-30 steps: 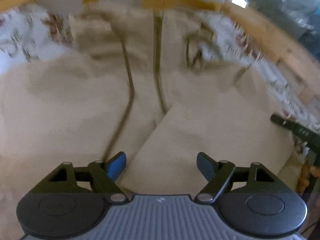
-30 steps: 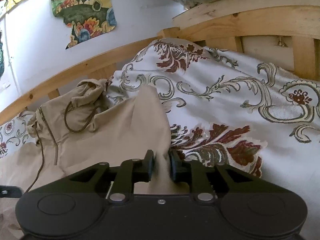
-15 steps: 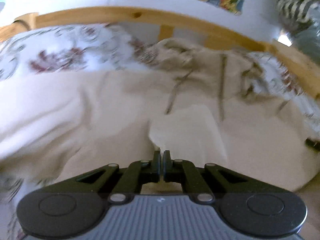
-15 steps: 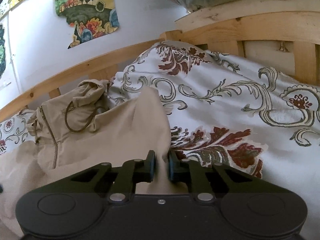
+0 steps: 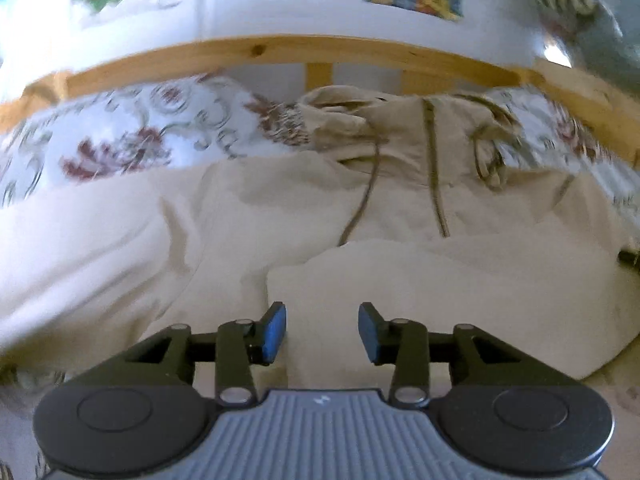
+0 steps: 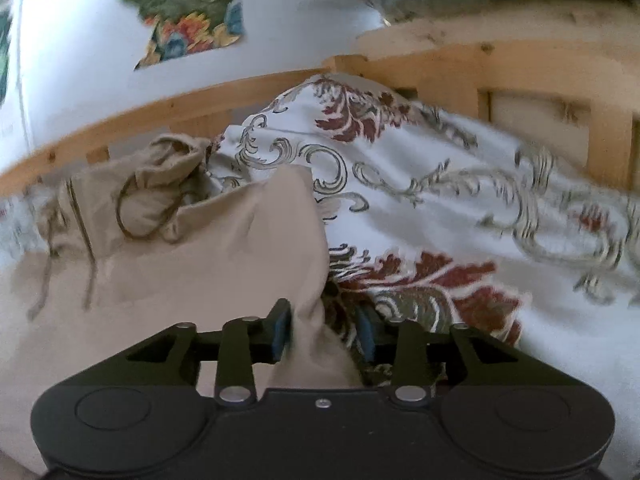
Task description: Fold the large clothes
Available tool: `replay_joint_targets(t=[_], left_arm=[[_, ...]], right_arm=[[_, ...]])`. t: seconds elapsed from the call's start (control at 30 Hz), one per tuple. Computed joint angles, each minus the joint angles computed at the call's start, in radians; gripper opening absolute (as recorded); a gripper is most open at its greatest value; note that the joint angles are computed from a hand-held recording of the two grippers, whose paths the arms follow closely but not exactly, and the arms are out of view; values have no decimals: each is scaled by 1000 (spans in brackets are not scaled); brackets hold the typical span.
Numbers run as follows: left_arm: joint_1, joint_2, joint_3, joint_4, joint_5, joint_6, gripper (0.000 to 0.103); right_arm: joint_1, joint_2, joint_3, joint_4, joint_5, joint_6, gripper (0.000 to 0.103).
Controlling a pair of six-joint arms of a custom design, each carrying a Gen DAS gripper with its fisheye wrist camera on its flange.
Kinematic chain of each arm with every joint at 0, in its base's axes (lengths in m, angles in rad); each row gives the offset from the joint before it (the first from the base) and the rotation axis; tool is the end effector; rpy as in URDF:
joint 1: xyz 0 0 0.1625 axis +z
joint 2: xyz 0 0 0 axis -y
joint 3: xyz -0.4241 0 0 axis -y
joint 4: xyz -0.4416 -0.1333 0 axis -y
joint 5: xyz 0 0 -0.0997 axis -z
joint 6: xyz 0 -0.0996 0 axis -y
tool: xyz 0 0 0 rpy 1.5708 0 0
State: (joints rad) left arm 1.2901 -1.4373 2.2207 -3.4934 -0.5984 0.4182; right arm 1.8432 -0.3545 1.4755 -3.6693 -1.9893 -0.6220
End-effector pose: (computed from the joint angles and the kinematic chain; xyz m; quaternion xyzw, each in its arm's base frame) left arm 0.0792 -0.5036 0.3383 0.0181 0.7858 -0.4486 0.4253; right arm 0.2834 -0.6694 -0.0562 0.2855 -0.8209 0.4204 0.2605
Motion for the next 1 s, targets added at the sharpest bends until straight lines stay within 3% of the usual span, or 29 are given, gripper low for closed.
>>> replay_joint_targets(t=[0.1,0.17,0.23,0.3,0.37,0.43,0.5,0.57,0.67,0.77,0.9,1.0], left_arm=[[13,76,-44,39,86,28,43],[30,97,-51,20,84,14,43],[31,77,-43,42,69,-28,44],[30,40,-27,80,45,-91,52],[28,9,-1,56,2,-90,61],[20,3,24,-25,-24,-40,69],[12,16,32,-58,1,8,70],[10,49,18,-33,71,41,72],[18,76,10,-83,76,85,79],[19,48,13,-26,72,29,84],[-8,-40,62,-4,89,-48,90],[-56,-158,118,30,146,-120,97]], right_arm=[[13,59,-51,-101,-74,-203,39],[9,84,-73,-137,-95,-303,39],[8,91,-77,-154,-99,-335,39],[11,89,-67,-182,-87,-366,46],[14,65,-33,-189,-69,-355,70],[16,37,9,-182,-56,-347,73],[23,37,22,-197,-77,-396,73],[25,64,3,-233,-125,-479,76],[12,93,-22,-255,-144,-527,84],[12,127,-53,-309,-149,-607,89],[11,115,-22,-343,-107,-612,90],[10,82,35,-357,-28,-565,100]])
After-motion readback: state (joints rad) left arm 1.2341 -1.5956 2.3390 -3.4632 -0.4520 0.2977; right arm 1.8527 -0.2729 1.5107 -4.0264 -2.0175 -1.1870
